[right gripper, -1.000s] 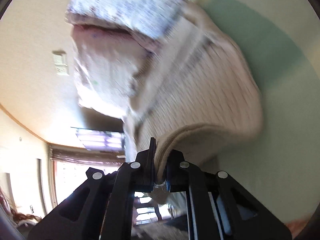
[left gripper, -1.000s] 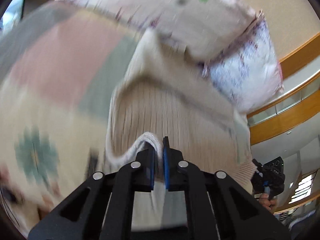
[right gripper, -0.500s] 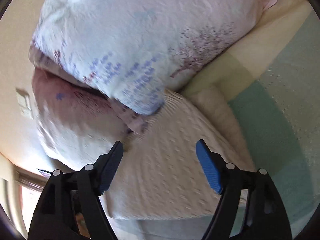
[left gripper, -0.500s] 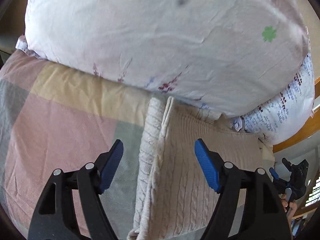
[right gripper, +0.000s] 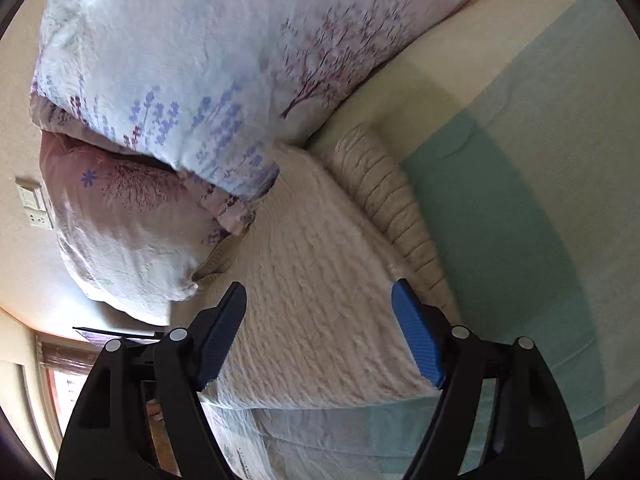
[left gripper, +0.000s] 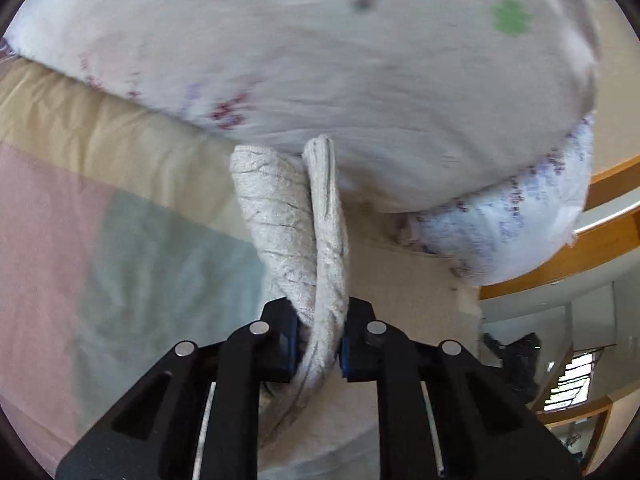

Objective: Fold small clothes

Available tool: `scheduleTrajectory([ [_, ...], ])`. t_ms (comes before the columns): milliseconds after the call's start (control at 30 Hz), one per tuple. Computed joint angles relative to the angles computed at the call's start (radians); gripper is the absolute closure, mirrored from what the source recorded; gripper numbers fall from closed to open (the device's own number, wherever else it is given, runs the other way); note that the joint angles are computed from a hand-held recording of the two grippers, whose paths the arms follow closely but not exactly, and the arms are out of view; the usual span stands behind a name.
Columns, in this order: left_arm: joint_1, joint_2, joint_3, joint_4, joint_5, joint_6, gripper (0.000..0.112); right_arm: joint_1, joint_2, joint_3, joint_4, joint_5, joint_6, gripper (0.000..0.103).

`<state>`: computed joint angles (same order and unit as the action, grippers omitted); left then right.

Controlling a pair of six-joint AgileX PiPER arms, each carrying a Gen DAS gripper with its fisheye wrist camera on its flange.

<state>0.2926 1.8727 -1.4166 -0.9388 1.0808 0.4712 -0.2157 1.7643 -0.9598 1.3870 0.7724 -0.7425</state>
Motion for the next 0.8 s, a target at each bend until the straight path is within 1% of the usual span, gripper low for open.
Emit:
scheduleTrajectory([
  [33, -0.041, -0.024, -0.015, -0.053, 0.024, -0.017, 0.099, -0.018, -0.008, 0.001, -0.009, -0.007, -0.003, 0.026],
  [67, -0.096, -0.036, -0.043, -0.085, 0.032, -0.043, 0.099, -0.036, -0.014, -0.001, -0.022, -0.016, -0.003, 0.026],
  [100, -0.151, -0.033, -0.075, -0.109, 0.025, -0.065, 0.099, -0.042, -0.012, -0.005, -0.018, -0.025, -0.012, 0.026],
  [133, -0.232, -0.011, -0.127, -0.152, 0.009, -0.094, 0.099, -0.064, -0.010, -0.013, -0.016, -0.023, -0.025, 0.026],
  [200, -0.348, 0.066, -0.203, -0.262, -0.033, -0.125, 0.098, -0.093, 0.010, -0.052, -0.029, -0.018, -0.014, 0.026],
  [233, -0.407, 0.130, -0.250, -0.341, -0.057, -0.140, 0.096, -0.108, 0.022, -0.074, -0.031, -0.010, -0.015, 0.026],
  [267, -0.453, 0.210, -0.306, -0.431, -0.051, -0.152, 0.094, -0.122, 0.043, -0.113, -0.053, -0.003, -0.001, 0.026],
  [300, -0.478, 0.276, -0.340, -0.531, -0.025, -0.148, 0.085, -0.129, 0.060, -0.147, -0.082, 0.005, 0.026, 0.026],
  [333, -0.492, 0.339, -0.383, -0.610, 0.029, -0.181, 0.083, -0.141, 0.081, -0.181, -0.105, 0.024, 0.052, 0.026],
  [367, -0.495, 0.362, -0.395, -0.649, 0.052, -0.202, 0.080, -0.155, 0.104, -0.215, -0.121, 0.058, 0.071, 0.026],
  [400, -0.487, 0.347, -0.377, -0.649, 0.054, -0.190, 0.063, -0.167, 0.121, -0.238, -0.134, 0.089, 0.079, 0.026],
  [433, -0.471, 0.306, -0.336, -0.608, 0.023, -0.148, 0.039, -0.178, 0.138, -0.264, -0.148, 0.126, 0.085, 0.018],
  [467, -0.454, 0.251, -0.291, -0.528, -0.037, -0.131, 0.032, -0.180, 0.150, -0.282, -0.161, 0.147, 0.091, 0.007],
  [500, -0.440, 0.209, -0.269, -0.428, -0.088, -0.143, 0.028, -0.185, 0.171, -0.312, -0.191, 0.181, 0.111, 0.006],
  [533, -0.425, 0.172, -0.233, -0.328, -0.133, -0.130, 0.027, -0.190, 0.189, -0.329, -0.200, 0.206, 0.115, 0.006],
  [567, -0.426, 0.147, -0.204, -0.228, -0.182, -0.143, 0.027, -0.191, 0.231, -0.370, -0.217, 0.258, 0.131, 0.006],
  [600, -0.423, 0.135, -0.191, -0.128, -0.195, -0.180, 0.027, -0.185, 0.256, -0.392, -0.227, 0.279, 0.147, 0.006],
  [633, -0.424, 0.142, -0.200, -0.028, -0.171, -0.243, 0.027, -0.177, 0.285, -0.419, -0.242, 0.299, 0.165, 0.006],
  [667, -0.435, 0.169, -0.245, 0.061, -0.137, -0.302, 0.027, -0.175, 0.303, -0.438, -0.255, 0.316, 0.172, 0.006],
  [700, -0.436, 0.180, -0.252, 0.110, -0.110, -0.323, 0.027, -0.158, 0.326, -0.463, -0.279, 0.324, 0.183, 0.006],
  [767, -0.451, 0.186, -0.211, 0.148, -0.113, -0.300, 0.027, -0.132, 0.342, -0.482, -0.307, 0.329, 0.190, 0.007],
  [800, -0.462, 0.189, -0.195, 0.161, -0.122, -0.290, 0.027, -0.123, 0.347, -0.485, -0.311, 0.328, 0.190, 0.009],
])
